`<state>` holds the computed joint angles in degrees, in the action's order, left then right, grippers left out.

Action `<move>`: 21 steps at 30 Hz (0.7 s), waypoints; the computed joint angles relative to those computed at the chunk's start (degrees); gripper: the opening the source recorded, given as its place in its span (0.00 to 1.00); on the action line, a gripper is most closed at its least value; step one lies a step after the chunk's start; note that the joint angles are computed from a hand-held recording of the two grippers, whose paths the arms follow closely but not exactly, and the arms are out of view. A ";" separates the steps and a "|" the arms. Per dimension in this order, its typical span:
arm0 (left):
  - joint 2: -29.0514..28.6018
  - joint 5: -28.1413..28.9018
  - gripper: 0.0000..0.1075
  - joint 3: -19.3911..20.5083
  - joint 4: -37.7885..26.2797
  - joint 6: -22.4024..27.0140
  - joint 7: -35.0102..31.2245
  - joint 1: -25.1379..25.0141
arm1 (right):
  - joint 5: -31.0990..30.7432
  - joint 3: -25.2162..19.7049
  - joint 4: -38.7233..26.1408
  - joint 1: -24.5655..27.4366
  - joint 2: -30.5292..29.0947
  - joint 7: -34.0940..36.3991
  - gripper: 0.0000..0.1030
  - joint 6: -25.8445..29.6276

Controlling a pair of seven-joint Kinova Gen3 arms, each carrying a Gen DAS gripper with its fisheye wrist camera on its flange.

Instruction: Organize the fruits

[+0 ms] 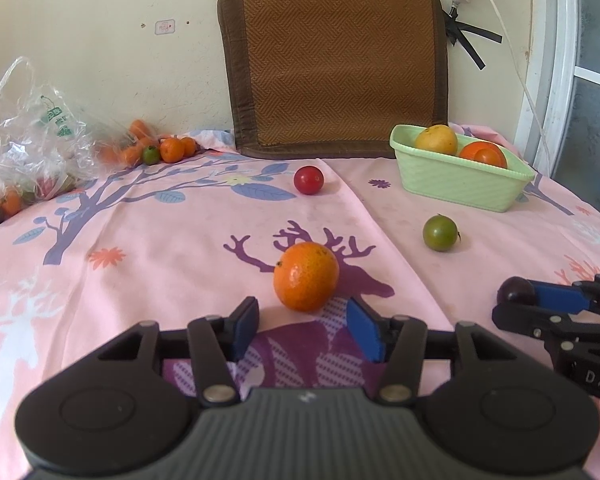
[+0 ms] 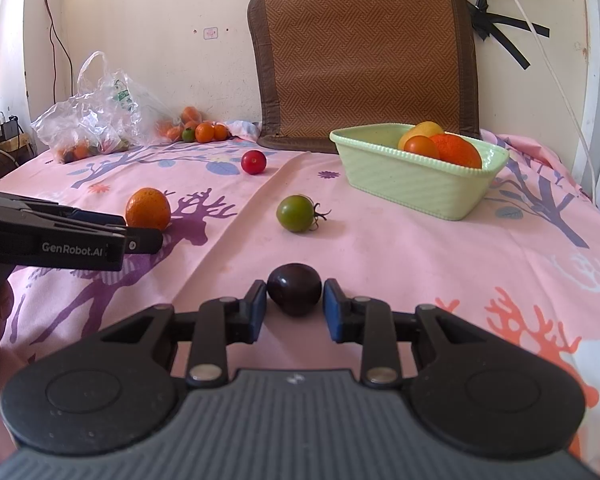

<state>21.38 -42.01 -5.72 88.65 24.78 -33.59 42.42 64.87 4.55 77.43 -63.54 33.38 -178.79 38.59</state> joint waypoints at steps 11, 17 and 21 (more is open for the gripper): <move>-0.44 0.68 0.49 0.04 0.93 -2.14 0.07 -0.56 | 0.74 -0.18 0.81 0.21 -0.47 -1.03 0.41 -0.98; -0.77 2.40 0.51 -0.31 1.80 -4.13 -1.09 -1.13 | 0.62 -0.30 0.70 0.29 -0.43 -0.88 0.41 -0.88; -0.90 3.66 0.51 -0.72 2.16 -5.08 -2.06 -1.20 | 0.63 -0.29 0.78 0.38 -0.46 -0.81 0.41 -1.03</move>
<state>20.48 -38.35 -6.44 90.82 19.70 -35.66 41.22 65.50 4.26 78.21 -63.17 32.92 -179.60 37.55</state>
